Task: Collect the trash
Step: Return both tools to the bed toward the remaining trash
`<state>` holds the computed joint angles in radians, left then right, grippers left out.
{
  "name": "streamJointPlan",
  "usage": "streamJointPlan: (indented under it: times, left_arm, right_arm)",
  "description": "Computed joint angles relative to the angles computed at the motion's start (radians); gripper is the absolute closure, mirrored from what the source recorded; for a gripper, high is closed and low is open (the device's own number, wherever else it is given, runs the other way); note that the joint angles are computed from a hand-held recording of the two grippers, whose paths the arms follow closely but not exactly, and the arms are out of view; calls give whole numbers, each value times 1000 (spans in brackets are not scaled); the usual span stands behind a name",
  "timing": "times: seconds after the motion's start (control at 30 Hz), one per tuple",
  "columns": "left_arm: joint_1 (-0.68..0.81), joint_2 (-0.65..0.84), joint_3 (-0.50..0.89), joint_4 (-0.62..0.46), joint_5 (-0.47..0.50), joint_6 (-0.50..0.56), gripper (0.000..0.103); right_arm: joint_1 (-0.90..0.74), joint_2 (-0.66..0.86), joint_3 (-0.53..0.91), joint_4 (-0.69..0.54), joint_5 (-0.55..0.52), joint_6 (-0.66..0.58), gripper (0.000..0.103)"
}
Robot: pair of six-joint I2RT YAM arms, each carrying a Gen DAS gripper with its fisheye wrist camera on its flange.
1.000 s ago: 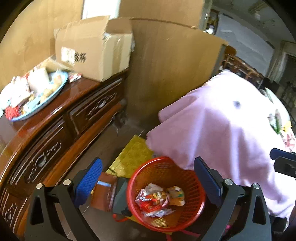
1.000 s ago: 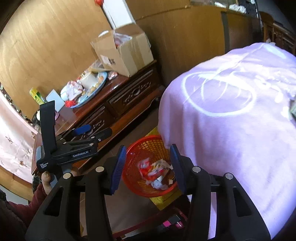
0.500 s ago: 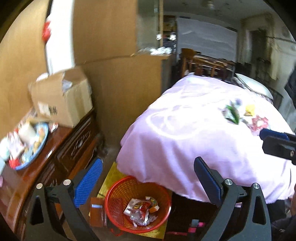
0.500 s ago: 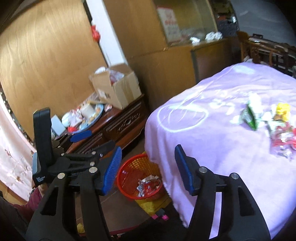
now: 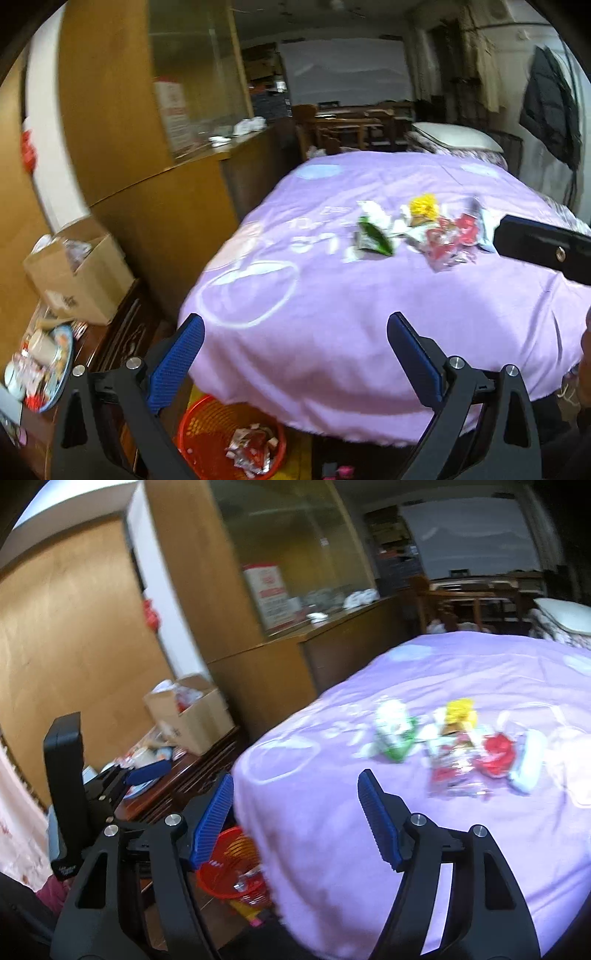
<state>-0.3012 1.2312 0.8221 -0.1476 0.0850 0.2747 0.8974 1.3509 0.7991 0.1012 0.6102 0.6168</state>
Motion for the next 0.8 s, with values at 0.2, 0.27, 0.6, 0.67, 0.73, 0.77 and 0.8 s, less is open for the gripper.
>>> streamJointPlan:
  times: [0.2,0.27,0.6,0.67,0.73,0.77,0.8]
  left_arm:
    - [-161,182,112,29,-61,-37,6]
    - [-195,269,171,31,-61,-55,6]
    - [-200,632,487,-71,-6,-168,6]
    - [-192,683,549,-98,4,-177,6]
    - [-188,729,611,-117,10,-182,6]
    - [-187,749,639,-122,13,-185,6]
    - [-188,771,674,-129,16,-189,6]
  right_arm:
    - [-178,-130,-149,-11,-18,49,31]
    - [-231,-147,-177,-40,-8,55,27]
    - [-556,-91,-274,-105,-50,98,21]
    - [-630,-99,-317,-55,-133,109,21]
    - [-693,-122,-367,18,-235,130,18]
    - [-706,-126,-380,38,-254,135,17]
    - [-714,-118,-378,48,-266,137,16]
